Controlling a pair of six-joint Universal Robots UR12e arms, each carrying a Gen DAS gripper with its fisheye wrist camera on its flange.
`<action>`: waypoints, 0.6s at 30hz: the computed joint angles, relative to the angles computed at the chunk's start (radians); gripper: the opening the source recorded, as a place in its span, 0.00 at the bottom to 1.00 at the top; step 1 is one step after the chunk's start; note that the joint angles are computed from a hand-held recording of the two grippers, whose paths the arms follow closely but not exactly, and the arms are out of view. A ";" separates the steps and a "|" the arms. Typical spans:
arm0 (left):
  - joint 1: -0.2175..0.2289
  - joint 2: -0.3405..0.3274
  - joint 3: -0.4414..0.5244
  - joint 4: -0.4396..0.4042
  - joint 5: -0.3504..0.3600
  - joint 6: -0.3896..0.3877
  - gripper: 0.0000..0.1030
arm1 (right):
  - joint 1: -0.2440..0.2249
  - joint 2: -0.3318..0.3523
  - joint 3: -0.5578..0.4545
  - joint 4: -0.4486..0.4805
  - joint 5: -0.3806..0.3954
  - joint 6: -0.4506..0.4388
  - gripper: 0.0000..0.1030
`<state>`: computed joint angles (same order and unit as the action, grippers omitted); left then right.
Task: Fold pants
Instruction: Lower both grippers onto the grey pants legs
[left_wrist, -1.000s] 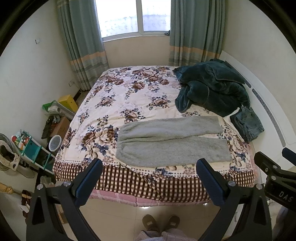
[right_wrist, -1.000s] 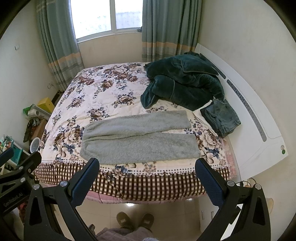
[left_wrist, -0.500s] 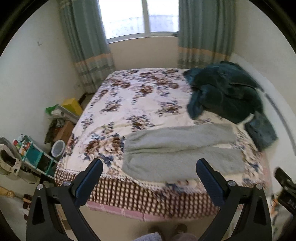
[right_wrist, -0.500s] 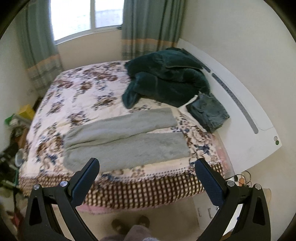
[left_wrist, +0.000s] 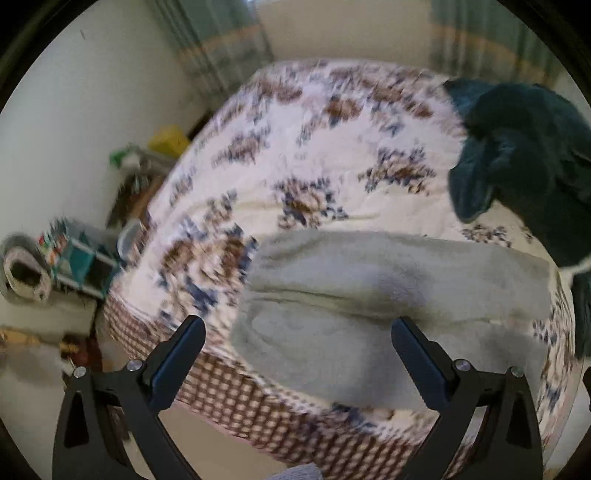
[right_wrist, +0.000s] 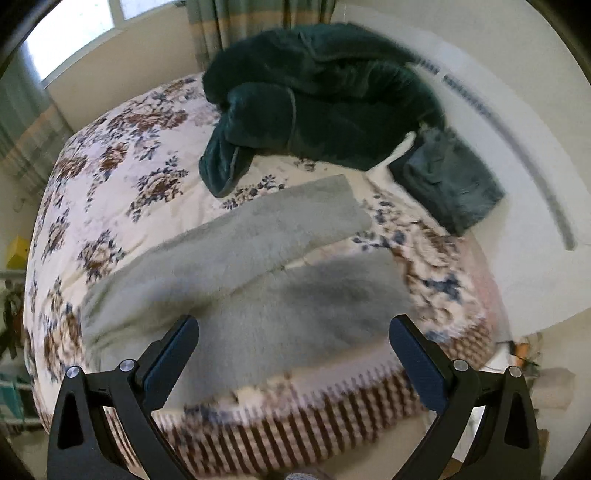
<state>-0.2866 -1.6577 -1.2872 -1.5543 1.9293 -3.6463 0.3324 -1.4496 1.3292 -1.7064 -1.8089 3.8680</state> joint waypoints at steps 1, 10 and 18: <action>0.008 -0.027 0.009 -0.012 -0.018 -0.021 1.00 | -0.016 0.024 0.001 -0.017 0.012 -0.006 1.00; 0.106 -0.270 0.046 -0.002 -0.247 -0.189 1.00 | -0.165 0.295 0.003 -0.192 0.121 0.011 1.00; 0.181 -0.443 0.093 0.029 -0.391 -0.315 1.00 | -0.227 0.478 -0.034 -0.279 0.207 0.165 1.00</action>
<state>-0.1055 -2.1004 -1.1946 -1.5249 1.5386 -3.9614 0.1055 -0.9711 1.2956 -1.9859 -1.6020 4.0332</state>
